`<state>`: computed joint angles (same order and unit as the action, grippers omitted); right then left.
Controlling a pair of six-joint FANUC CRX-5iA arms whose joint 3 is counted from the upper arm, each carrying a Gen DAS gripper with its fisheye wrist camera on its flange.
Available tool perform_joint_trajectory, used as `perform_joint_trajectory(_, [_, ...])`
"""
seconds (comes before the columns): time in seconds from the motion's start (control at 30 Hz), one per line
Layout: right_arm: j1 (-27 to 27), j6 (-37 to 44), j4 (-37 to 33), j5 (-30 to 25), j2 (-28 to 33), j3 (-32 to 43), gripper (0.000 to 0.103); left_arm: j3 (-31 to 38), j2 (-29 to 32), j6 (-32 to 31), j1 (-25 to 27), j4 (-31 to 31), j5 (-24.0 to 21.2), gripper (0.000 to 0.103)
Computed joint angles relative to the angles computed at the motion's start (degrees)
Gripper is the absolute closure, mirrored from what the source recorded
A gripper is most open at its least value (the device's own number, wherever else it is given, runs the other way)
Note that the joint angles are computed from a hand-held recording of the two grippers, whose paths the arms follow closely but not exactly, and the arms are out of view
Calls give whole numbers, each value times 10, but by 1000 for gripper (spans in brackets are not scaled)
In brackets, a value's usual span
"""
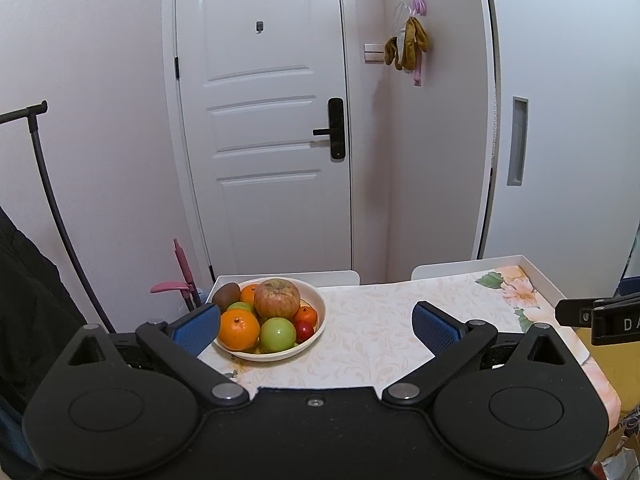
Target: Organize fruits
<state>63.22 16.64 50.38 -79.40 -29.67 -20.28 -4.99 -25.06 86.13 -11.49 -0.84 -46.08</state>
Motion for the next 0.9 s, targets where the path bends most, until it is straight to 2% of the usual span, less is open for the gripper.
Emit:
perform_joint_trajectory(0.63, [-14, 6, -10, 8, 4, 5, 0, 6, 8, 3, -1, -4, -2, 0])
perform_joint_trajectory(0.9, [-18, 9, -12, 11, 6, 7, 0, 0, 5, 7, -1, -5, 11, 0])
